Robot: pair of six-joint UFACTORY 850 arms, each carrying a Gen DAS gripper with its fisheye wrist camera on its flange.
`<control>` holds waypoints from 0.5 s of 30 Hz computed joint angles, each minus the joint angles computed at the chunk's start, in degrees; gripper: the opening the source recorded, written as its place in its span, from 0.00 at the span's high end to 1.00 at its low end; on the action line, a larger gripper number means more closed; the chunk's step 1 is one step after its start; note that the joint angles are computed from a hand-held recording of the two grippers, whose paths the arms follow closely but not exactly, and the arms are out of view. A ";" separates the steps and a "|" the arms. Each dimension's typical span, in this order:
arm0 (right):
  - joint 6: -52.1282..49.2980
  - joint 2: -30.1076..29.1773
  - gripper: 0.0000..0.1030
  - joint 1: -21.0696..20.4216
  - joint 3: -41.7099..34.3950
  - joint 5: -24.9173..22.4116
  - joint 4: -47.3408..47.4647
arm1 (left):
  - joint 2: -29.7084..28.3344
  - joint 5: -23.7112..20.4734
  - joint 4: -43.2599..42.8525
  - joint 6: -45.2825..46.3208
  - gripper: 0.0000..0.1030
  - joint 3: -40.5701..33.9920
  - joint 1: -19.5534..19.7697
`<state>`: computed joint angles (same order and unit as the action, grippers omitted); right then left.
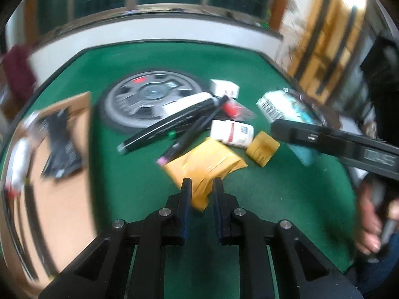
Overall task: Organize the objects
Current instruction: 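Grasp the orange packet with the left gripper while the right grasps the blue tissue pack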
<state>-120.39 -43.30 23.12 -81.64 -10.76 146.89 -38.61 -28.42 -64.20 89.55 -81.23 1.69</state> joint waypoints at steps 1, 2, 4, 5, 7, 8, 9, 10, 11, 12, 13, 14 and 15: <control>0.33 0.62 0.66 -0.31 1.31 -1.58 0.24 | -0.29 1.39 0.13 1.06 0.87 -0.24 -0.73; 1.81 0.89 0.66 -0.60 1.98 -2.39 -0.95 | -0.62 3.16 0.11 2.86 0.87 -0.47 -1.52; 4.62 0.86 0.66 -1.16 2.04 -2.89 -3.34 | -1.01 7.27 -0.89 7.47 0.87 -0.45 -2.97; 5.75 0.93 0.66 -1.46 2.23 -3.53 -4.03 | -1.11 8.08 -3.09 11.01 0.86 -0.39 -3.19; 10.55 0.77 0.66 -1.87 2.01 -4.68 -7.83 | -1.73 7.34 -2.50 12.31 0.83 -1.45 -3.31; 12.66 0.44 0.66 -1.93 1.56 -5.11 -9.79 | -2.20 7.04 -1.16 11.32 0.79 -2.30 -3.47; 13.85 0.37 0.66 -2.00 1.49 -5.46 -10.87 | -2.94 5.89 0.13 10.86 0.76 -3.49 -3.51; 14.46 0.33 0.66 -1.94 1.45 -5.52 -11.35 | -3.39 5.52 -0.03 11.49 0.69 -4.16 -3.56; 15.59 0.19 0.66 -1.92 1.27 -5.69 -12.50 | -3.80 5.65 -1.10 12.71 0.59 -4.65 -3.63; 16.37 0.13 0.66 -1.93 1.23 -6.00 -13.33 | -4.37 5.05 -1.71 13.11 0.53 -5.34 -3.57; 16.20 0.17 0.66 -1.93 1.29 -6.09 -12.98 | -4.84 3.74 0.09 11.28 0.45 -6.03 -3.45; 15.72 0.20 0.66 -1.88 1.33 -6.05 -12.41 | -5.49 1.69 2.14 9.01 0.45 -7.01 -3.21; 15.23 0.25 0.66 -1.90 1.41 -6.08 -11.93 | -5.94 -0.39 4.15 6.20 0.45 -7.73 -2.94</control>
<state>-105.16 -43.05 21.22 -80.23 -16.84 134.96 -44.54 -28.81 -60.05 95.75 -88.96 -1.25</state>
